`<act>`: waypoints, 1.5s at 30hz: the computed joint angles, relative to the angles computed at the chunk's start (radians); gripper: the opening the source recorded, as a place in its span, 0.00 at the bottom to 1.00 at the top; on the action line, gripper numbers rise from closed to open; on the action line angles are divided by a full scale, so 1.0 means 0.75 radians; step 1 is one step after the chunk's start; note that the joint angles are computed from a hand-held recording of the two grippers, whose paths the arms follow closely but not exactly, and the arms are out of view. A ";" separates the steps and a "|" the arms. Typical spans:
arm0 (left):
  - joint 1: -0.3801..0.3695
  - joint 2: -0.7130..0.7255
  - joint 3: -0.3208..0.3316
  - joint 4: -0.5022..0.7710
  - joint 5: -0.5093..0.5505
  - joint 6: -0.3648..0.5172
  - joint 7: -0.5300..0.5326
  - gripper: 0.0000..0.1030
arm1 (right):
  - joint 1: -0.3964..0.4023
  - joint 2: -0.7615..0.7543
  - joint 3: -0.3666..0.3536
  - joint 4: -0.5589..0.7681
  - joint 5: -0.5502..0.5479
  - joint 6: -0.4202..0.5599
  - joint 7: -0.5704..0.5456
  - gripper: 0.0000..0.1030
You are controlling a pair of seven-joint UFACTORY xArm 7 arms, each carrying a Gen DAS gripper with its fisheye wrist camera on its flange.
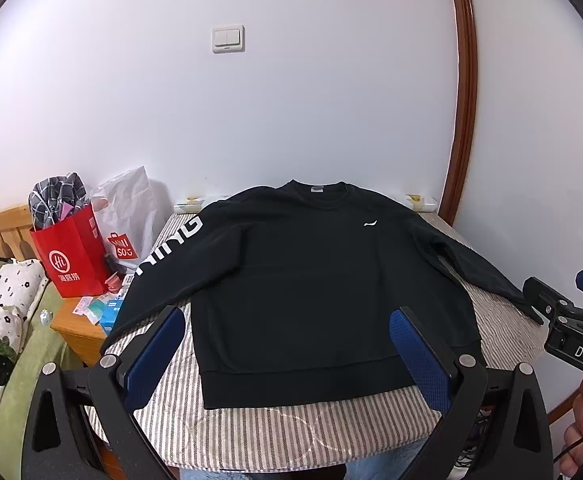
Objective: Fold small clothes
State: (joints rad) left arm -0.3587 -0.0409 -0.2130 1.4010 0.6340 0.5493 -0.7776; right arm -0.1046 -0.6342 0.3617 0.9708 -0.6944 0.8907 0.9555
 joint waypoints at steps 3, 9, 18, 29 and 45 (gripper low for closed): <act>0.001 -0.006 0.001 -0.010 -0.002 -0.008 -0.001 1.00 | 0.003 -0.007 0.001 -0.004 -0.001 -0.002 0.004 0.99; 0.002 0.003 -0.001 -0.003 -0.004 -0.005 0.001 1.00 | 0.004 -0.016 -0.002 -0.009 0.004 -0.004 0.001 0.99; -0.003 0.005 0.002 -0.005 0.008 -0.009 -0.008 1.00 | 0.000 -0.015 0.001 0.003 0.011 0.005 -0.002 0.99; -0.003 0.002 0.002 -0.009 0.013 -0.012 -0.011 1.00 | -0.003 -0.015 0.004 0.011 0.016 0.011 -0.006 0.99; -0.001 -0.005 -0.002 -0.012 -0.002 -0.010 -0.007 1.00 | -0.002 -0.019 0.003 0.007 0.017 0.009 -0.007 0.99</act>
State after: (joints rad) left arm -0.3592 -0.0447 -0.2146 1.3919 0.6324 0.5415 -0.7827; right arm -0.1061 -0.6485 0.3640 0.9759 -0.6815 0.8974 0.9503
